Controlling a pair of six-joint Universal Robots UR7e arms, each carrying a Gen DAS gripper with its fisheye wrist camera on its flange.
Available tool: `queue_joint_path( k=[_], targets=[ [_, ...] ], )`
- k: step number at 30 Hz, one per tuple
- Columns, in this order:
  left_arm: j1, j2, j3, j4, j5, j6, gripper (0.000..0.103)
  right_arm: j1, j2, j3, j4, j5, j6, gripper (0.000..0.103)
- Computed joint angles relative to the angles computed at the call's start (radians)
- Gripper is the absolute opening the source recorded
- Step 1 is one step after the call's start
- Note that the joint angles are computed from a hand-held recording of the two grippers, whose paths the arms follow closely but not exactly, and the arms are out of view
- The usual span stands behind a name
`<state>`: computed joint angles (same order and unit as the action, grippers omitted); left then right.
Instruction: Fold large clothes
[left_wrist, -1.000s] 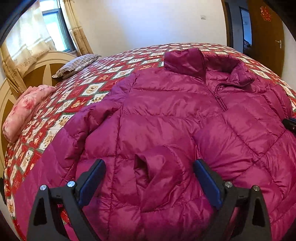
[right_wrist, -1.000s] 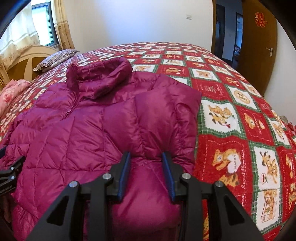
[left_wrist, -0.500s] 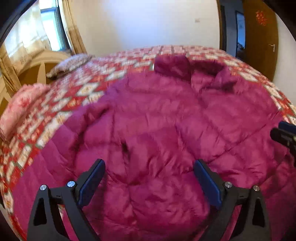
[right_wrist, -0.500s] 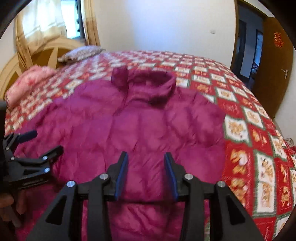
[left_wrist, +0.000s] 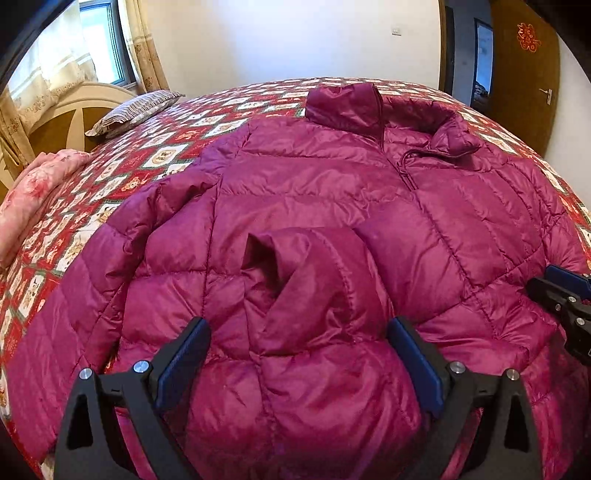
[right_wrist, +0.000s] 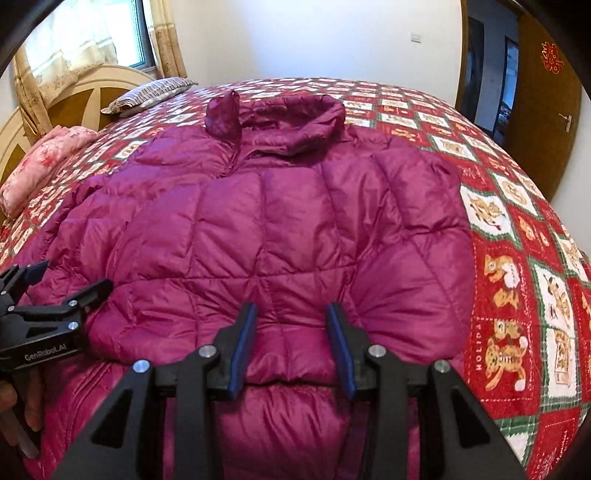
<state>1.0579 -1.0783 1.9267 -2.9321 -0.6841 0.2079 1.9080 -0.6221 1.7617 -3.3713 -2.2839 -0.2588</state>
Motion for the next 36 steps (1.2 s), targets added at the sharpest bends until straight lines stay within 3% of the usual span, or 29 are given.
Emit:
queue_joint_path(
  k=[5,31,36],
  targets=[
    [0.009,-0.003,-0.011,0.032,-0.021,-0.025,0.1,0.006,0.015,-0.016,0.0,-0.027,-0.012,0.043],
    [-0.001,0.006,0.0,0.001,0.008,-0.004,0.101,0.025,0.057,-0.058,-0.001,-0.116,-0.061,0.043],
    [0.005,-0.013,-0.016,0.065,-0.022,-0.036,0.101,0.032,0.035,-0.036,-0.019,-0.108,-0.046,0.048]
  ],
)
